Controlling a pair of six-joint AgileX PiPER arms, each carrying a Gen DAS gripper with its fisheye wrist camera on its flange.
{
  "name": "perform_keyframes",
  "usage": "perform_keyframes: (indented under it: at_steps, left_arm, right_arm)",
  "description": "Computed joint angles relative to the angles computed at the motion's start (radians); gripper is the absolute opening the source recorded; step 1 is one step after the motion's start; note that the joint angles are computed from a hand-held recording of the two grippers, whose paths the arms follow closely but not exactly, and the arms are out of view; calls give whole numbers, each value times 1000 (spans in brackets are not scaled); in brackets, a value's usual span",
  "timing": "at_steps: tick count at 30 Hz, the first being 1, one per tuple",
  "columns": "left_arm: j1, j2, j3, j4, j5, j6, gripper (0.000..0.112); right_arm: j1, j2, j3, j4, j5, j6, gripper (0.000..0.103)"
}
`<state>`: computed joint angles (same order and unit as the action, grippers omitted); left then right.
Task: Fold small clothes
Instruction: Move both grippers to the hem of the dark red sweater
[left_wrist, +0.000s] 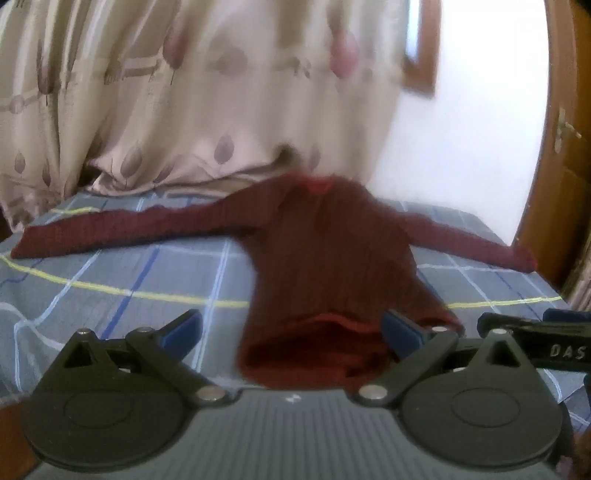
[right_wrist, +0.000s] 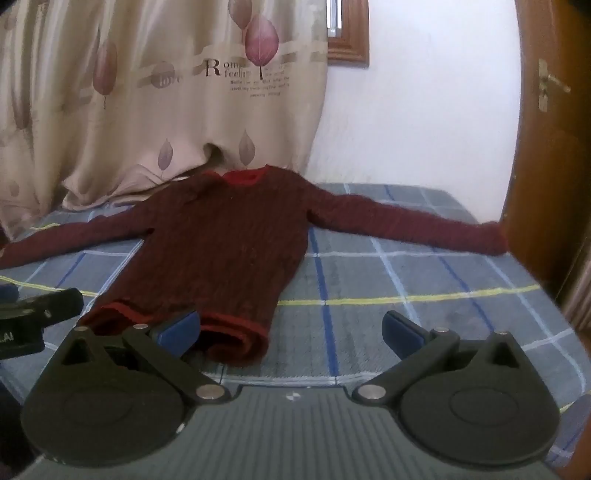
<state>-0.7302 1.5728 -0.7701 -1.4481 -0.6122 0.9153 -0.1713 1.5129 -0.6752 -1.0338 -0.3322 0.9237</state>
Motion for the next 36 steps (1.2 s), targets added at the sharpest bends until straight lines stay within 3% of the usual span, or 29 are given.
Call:
perform_keyframes:
  at_steps: [4,8,11,12,17,20,22,26,29,36]
  left_arm:
    - [26,-13,28,0,32,-19,103]
    - [71,-26,51,42,107,-66,103]
    - [68,-24,67,83,100,-121,103]
    - [68,-26,72,98,102,-133,103]
    - [45,-46,108,158,51,-190,103]
    - [50,-57,127,192,43,-222,103]
    - [55,-63,133,200,43,-233,103]
    - [68,-77,163,266,33,-311,103]
    - [86,-78,162,281,55,-323,103]
    - [112,-71,166,331,92,-378,103]
  right_arm:
    - [-50,37,-19,-218,-46,224,103]
    - [-68,48,-1,-223,-80,222,103]
    - [-92,38,6,-238,-127,220,103]
    - [-105,29,21,-197,-161,176,103]
    - [-249,31,142,-2,-526,-40,103]
    - [-239,64,135,27,-563,-90,103]
    - [-266,115,103,-52,-635,-75,103]
    - [-277,138,134,-5,-735,-196,103]
    - [-286,153,122,-27,-762,-213,103]
    - [-283,176,75,-102,-691,-42,103]
